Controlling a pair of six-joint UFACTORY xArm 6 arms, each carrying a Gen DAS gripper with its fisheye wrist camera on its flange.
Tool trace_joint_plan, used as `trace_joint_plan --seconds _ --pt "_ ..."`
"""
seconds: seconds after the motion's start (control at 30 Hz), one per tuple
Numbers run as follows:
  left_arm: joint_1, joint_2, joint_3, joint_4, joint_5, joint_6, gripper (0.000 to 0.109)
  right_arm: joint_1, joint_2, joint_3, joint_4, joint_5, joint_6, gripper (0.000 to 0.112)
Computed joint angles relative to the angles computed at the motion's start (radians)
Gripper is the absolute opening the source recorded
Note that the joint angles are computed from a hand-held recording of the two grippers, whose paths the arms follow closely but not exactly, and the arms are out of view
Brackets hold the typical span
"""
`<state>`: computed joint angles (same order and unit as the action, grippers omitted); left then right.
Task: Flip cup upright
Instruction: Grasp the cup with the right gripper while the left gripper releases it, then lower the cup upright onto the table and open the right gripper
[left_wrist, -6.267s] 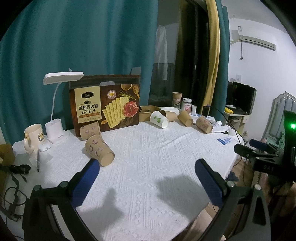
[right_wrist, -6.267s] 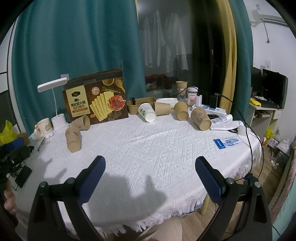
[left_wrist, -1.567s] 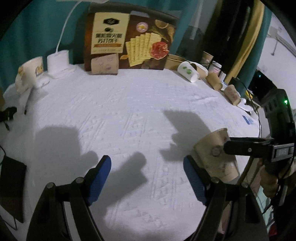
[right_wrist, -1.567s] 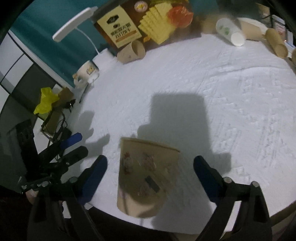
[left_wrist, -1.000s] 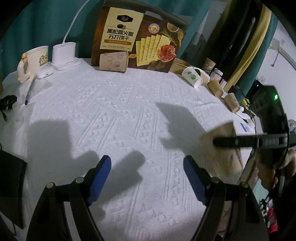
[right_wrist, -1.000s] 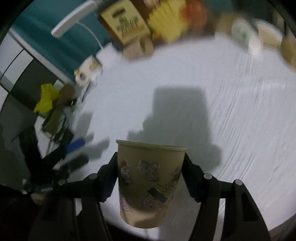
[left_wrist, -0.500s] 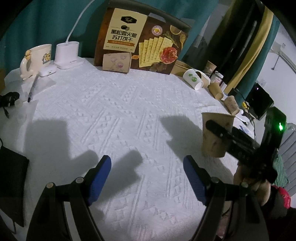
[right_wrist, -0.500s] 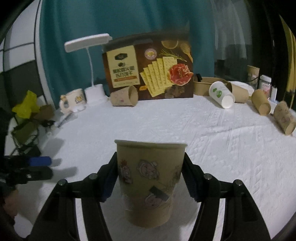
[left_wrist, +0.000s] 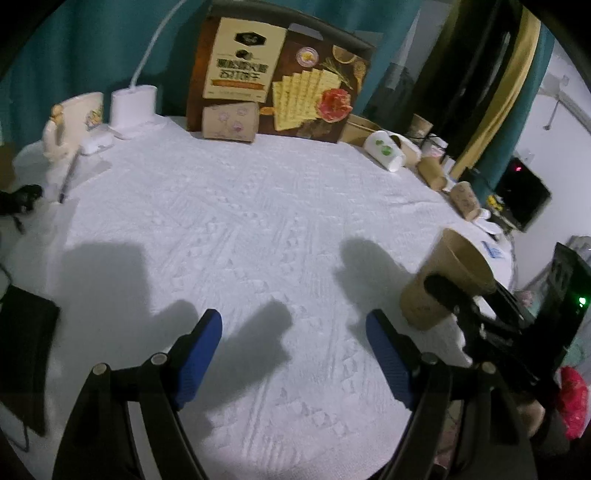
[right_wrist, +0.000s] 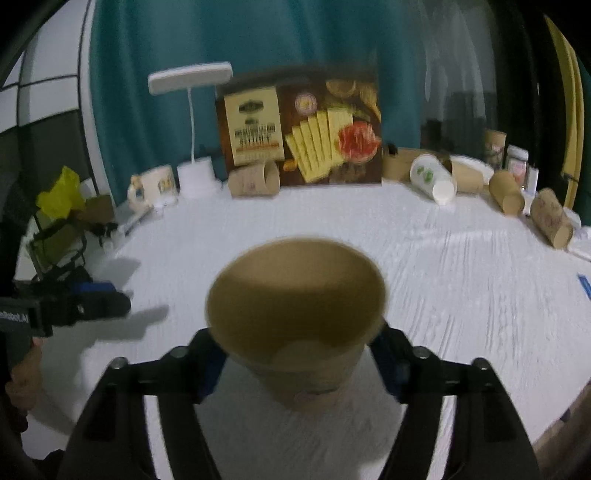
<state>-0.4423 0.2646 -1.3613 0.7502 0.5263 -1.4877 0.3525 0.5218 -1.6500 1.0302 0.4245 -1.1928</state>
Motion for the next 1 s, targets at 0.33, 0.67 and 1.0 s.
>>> trace_joint_plan --seconds 0.33,0.67,1.0 --pt "-0.037 -0.017 0.038 0.026 0.028 -0.046 0.080 -0.007 -0.139 0.222 -0.129 -0.030 0.118 0.078" --pt "-0.105 -0.025 0.035 0.070 0.017 -0.061 0.080 -0.048 -0.328 0.450 -0.141 -0.086 0.104 0.078" --pt "-0.179 -0.043 -0.004 0.189 0.054 -0.102 0.080 -0.105 -0.504 0.583 -0.162 -0.129 0.121 0.078"
